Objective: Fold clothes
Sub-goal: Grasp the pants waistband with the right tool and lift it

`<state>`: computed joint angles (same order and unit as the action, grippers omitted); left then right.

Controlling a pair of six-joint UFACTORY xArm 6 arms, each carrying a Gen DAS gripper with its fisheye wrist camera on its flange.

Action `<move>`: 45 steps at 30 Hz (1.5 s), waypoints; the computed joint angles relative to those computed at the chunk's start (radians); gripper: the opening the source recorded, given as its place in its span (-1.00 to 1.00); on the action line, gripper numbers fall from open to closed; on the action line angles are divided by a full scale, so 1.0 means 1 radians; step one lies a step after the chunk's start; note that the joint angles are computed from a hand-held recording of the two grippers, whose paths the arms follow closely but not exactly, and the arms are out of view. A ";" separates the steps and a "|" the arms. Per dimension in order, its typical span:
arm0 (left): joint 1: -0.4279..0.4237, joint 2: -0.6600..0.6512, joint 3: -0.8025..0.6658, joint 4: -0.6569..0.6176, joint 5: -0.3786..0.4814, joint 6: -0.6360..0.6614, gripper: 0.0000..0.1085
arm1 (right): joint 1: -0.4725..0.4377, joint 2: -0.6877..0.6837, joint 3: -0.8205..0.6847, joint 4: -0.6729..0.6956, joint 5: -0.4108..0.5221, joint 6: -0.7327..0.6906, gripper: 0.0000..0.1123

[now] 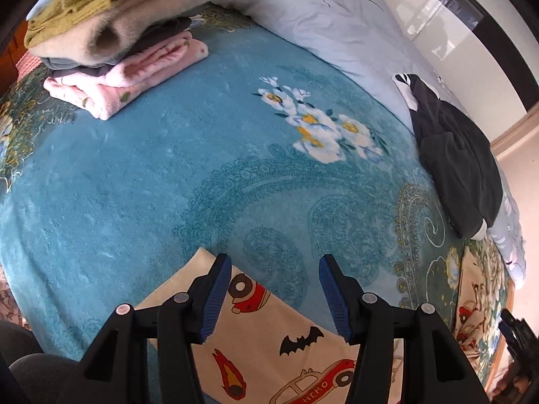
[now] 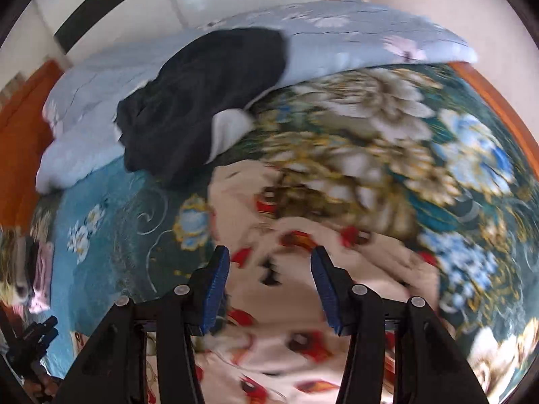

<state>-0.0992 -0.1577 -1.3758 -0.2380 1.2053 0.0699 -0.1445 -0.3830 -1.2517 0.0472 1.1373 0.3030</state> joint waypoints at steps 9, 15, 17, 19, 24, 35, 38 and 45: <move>0.064 -0.024 0.001 -0.153 0.015 0.038 0.17 | 0.130 0.510 -0.355 -0.150 0.102 0.059 -0.08; 0.058 0.006 -0.008 -0.163 0.039 0.023 0.17 | 0.125 0.506 -0.313 -0.202 0.059 0.114 -0.14; 0.057 0.011 -0.007 -0.168 0.041 0.017 0.17 | 0.117 0.499 -0.308 -0.208 0.067 0.116 -0.36; 0.060 0.017 -0.009 -0.179 0.047 0.016 0.17 | 0.104 0.490 -0.303 -0.217 0.083 0.125 -0.77; 0.075 0.031 -0.013 -0.206 0.062 0.004 0.17 | 0.049 0.419 -0.251 -0.203 0.088 0.164 -0.91; 0.115 0.042 -0.036 -0.283 0.114 0.021 0.17 | -0.003 0.268 -0.365 0.151 -0.209 0.061 -0.93; 0.133 0.044 -0.041 -0.301 0.116 0.015 0.17 | 0.088 0.302 -0.478 0.208 -0.316 -0.008 -0.93; 0.170 0.038 -0.042 -0.337 0.104 0.007 0.17 | 0.361 0.511 -0.691 0.120 -0.211 -0.142 -0.93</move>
